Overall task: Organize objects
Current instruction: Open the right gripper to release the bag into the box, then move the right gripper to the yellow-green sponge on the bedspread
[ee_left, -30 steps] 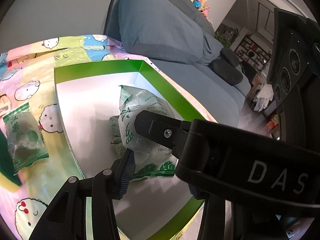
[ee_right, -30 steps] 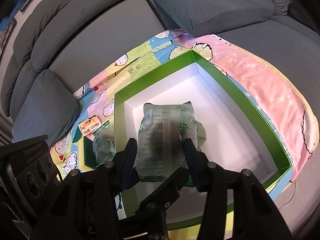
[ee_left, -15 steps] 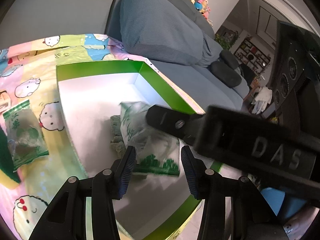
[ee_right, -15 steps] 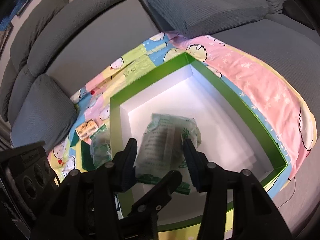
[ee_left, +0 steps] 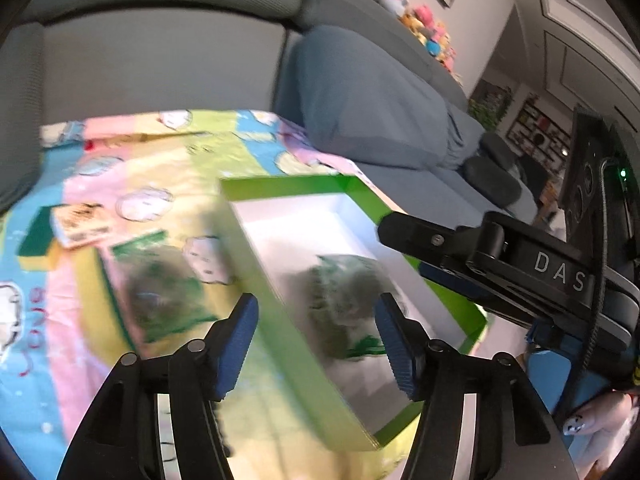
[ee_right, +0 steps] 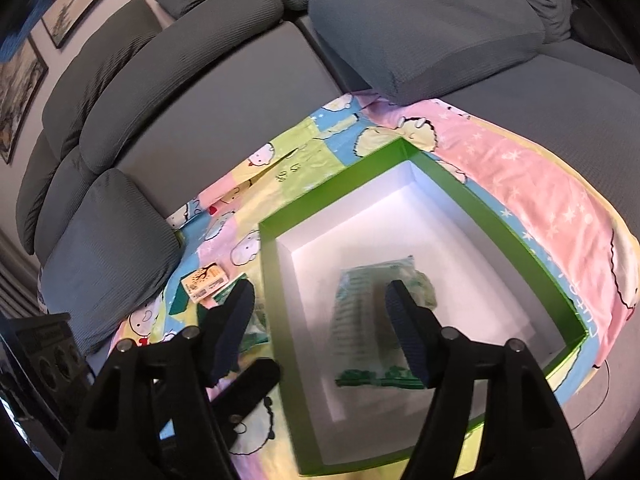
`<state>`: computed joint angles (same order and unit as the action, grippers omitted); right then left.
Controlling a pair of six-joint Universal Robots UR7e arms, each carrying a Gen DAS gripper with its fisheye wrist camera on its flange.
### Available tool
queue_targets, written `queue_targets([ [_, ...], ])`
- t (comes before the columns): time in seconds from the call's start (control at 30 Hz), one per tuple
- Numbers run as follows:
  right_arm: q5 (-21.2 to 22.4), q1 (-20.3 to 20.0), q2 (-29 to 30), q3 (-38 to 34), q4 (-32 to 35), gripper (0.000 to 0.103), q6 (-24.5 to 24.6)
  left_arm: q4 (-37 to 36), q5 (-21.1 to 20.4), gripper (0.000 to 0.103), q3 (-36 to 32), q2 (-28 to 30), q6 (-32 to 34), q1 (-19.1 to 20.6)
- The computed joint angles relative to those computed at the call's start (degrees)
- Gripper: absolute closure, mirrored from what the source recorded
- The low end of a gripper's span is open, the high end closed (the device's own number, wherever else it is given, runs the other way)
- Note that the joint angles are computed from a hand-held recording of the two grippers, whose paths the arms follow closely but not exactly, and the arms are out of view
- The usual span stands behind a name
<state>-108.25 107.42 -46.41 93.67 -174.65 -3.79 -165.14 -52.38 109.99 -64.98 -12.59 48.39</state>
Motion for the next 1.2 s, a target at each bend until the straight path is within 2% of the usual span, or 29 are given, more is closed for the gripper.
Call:
queue_targets([
  [0.13, 0.6, 0.9, 0.8, -0.4, -0.6, 0.031, -1.1, 1.2, 4.5, 0.034, 1.7, -2.7, -0.5, -0.4],
  [0.5, 4.5, 3.2, 4.2, -3.2, 3.0, 0.031, -3.6, 7.8, 14.0, 0.034, 5.2, -9.4, -6.0, 0.8],
  [0.9, 6.2, 5.3, 10.5, -8.9, 9.1, 0.031, -3.9, 15.2, 16.8, 0.034, 6.8, -16.9, -14.9, 3.5],
  [1.03, 5.9, 5.6, 12.5, -10.9, 11.3, 0.039, -3.3, 17.0, 17.4, 0.034, 7.1, -18.9, -17.9, 4.6],
  [1.2, 3.2, 6.4, 15.6, -13.8, 13.7, 0.049, -3.0, 19.4, 17.4, 0.034, 7.1, -20.1, -20.2, 5.4],
])
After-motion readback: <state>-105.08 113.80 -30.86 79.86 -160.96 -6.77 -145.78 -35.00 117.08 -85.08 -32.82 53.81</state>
